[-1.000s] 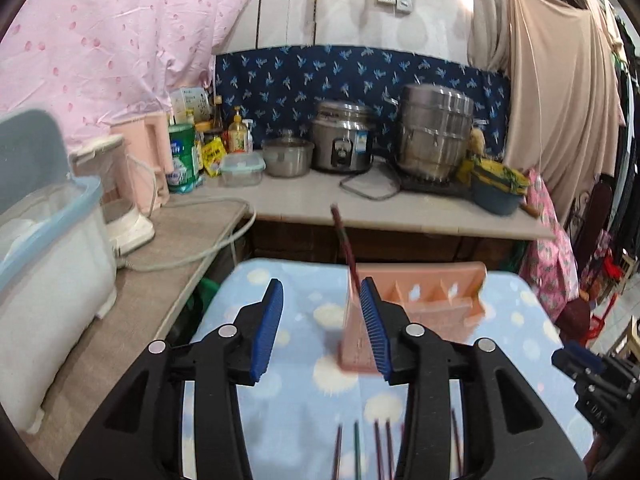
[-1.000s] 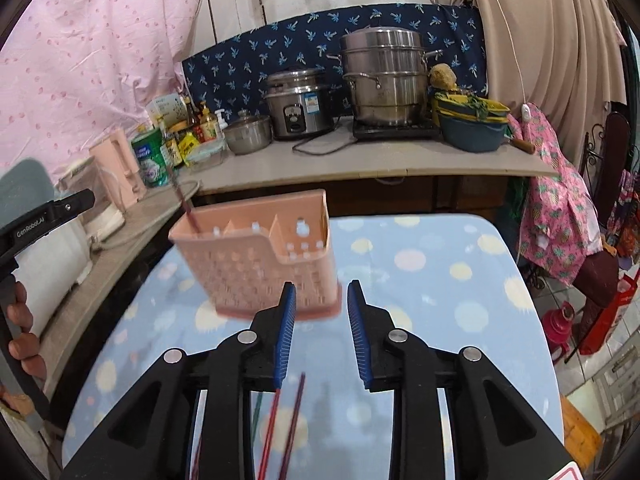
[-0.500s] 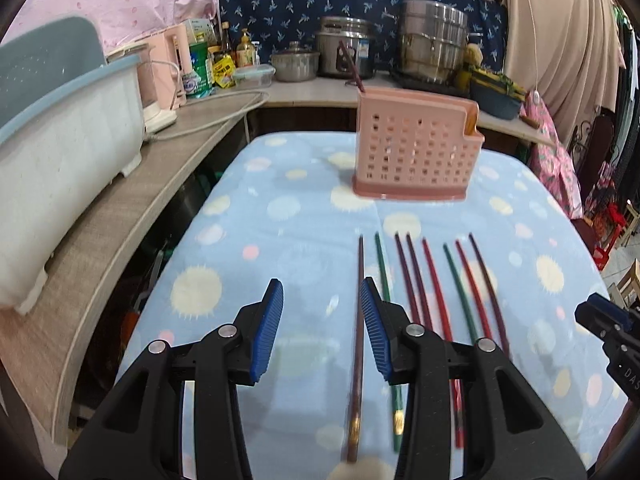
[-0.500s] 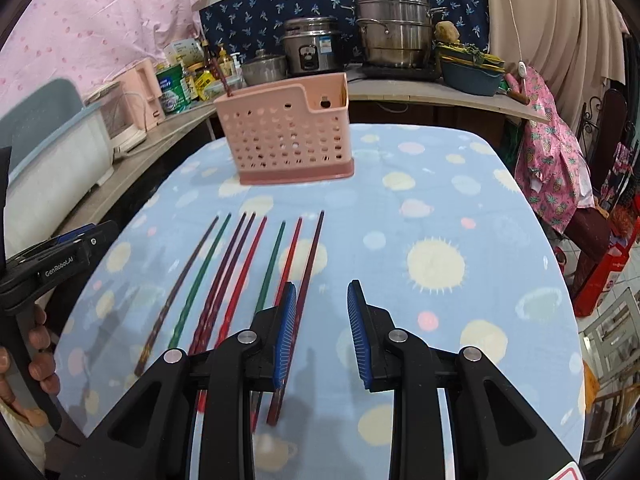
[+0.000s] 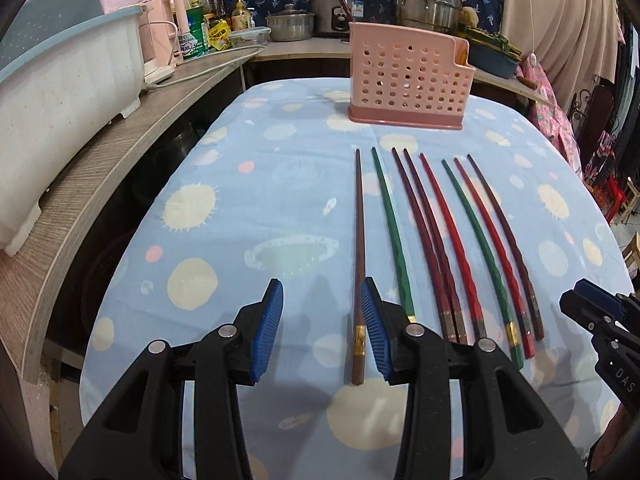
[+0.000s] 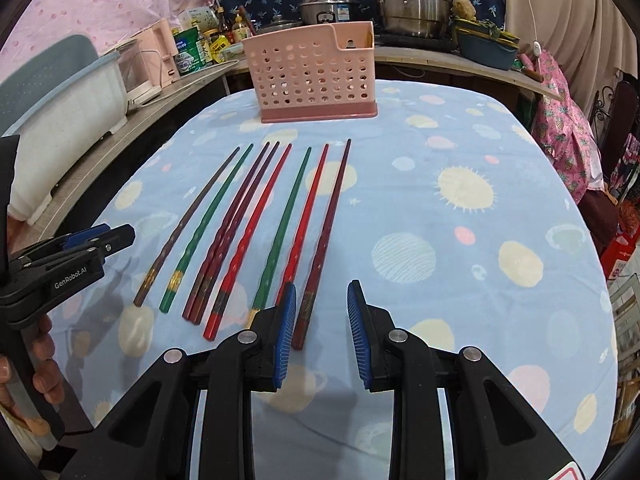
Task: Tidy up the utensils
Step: 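Move both tools back over the remaining chopsticks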
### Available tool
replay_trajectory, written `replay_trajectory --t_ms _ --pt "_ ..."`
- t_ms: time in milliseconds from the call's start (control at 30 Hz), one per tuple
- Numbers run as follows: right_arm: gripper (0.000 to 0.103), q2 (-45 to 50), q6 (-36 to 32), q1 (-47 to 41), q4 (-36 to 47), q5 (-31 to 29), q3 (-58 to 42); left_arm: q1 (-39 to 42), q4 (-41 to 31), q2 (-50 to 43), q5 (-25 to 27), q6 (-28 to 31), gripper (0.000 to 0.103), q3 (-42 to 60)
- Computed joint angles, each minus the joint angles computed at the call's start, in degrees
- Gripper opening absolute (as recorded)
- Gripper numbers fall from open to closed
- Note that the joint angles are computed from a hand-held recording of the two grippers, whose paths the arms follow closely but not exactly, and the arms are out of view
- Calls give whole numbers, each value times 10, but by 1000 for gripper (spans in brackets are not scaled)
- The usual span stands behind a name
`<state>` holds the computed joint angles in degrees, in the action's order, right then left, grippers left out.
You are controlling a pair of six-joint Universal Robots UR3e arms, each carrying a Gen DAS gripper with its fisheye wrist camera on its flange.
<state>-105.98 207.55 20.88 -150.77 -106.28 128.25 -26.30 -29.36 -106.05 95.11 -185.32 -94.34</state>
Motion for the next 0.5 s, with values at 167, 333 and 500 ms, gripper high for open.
replay_trajectory --t_ms 167,333,500 --pt "26 18 8 7 -15 4 5 1 5 6 -9 -3 39 -20" --pt "26 31 9 5 -27 7 10 1 7 8 -14 -7 39 -29" --pt "23 40 9 1 -36 14 14 -1 6 7 -17 -8 39 -34"
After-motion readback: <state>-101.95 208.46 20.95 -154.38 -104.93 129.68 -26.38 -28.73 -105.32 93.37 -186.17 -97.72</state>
